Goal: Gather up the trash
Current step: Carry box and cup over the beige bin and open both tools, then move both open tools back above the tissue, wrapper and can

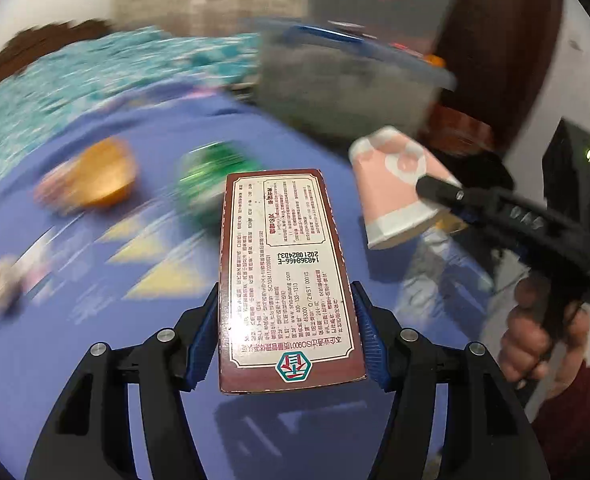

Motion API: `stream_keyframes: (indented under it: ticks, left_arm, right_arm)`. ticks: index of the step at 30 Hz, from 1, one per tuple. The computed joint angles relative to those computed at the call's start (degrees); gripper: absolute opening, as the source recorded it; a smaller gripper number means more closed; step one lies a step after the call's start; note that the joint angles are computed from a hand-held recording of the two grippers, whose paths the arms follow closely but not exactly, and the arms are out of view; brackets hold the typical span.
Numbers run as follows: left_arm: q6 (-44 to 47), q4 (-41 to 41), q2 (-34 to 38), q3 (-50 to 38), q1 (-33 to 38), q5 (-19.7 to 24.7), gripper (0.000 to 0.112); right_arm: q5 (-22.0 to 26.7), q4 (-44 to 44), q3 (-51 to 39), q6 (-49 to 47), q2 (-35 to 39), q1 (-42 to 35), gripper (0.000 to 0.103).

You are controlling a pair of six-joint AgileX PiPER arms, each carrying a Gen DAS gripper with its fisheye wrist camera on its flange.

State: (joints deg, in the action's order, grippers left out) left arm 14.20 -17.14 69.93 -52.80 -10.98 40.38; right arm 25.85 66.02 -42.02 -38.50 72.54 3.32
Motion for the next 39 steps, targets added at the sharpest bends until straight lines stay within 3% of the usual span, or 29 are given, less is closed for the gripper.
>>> stream_keyframes:
  ticks: [4,8,10,11,12,14,18,22,24,28,32,36,39]
  left_arm:
    - [-4.22,-1.81,17.53,-14.9,-9.99,-0.23,0.058]
    - [-7.64,-1.81,32.56,-31.33,-14.53,4.79,0.058]
    - [-9.81,-0.65,38.47,-38.23,-16.2,7.02,0.059]
    - [-10.71,-0.14,41.1,-41.6,-16.66,8.51,0.061]
    - [-11.71,0.46,43.18,-44.28,-17.01,9.92,0.07]
    - [-14.5,1.77,45.69,-47.63,-17.14,11.87,0.075]
    - [-11.4,-1.37,41.46,-42.76,-14.42,9.92,0.075]
    - [-5.6,-6.94,30.91,-31.89,-8.05,6.59,0.075]
    - [-2.74,-9.9,24.43,-25.75,-2.43,4.79,0.075]
    - [-2.59,-8.33,12.99,-16.64,12.18,2.52,0.075]
    - [-2.05,-3.57,8.55,-13.73,29.53,3.44,0.075]
    - [2.3,-1.24,8.93,-12.99,44.35,3.68,0.076]
    - [7.47,-2.82,11.11,-13.67,54.61,4.06,0.076]
  right_arm:
    - [2.35,0.27,-0.13,-1.89,2.79,-14.78,0.023]
    - [3.68,-1.21,-3.97,-2.51,9.37,-22.99,0.026]
    - [3.79,-2.76,-6.44,-1.36,13.02,-23.79,0.034]
    - [4.56,-1.6,-6.89,-2.96,14.31,-24.71,0.048]
    - [4.94,-1.16,-7.55,-3.39,15.57,-25.1,0.066]
    - [3.49,1.63,-6.96,-5.02,15.72,-25.34,0.07]
    - [0.72,4.31,-5.17,-7.7,12.79,-24.78,0.069]
    - [0.3,4.03,-4.35,-6.63,10.24,-22.66,0.069]
    - [-0.23,3.0,-3.99,-5.48,8.68,-20.42,0.069]
    - [-1.62,-4.57,-4.92,2.55,4.94,-12.58,0.069]
    - [-3.52,-26.17,-9.1,24.45,3.44,2.12,0.069]
    - [-5.51,-49.09,-13.99,43.73,7.64,18.47,0.069]
    - [-2.29,-66.27,-20.45,58.56,12.98,29.55,0.069]
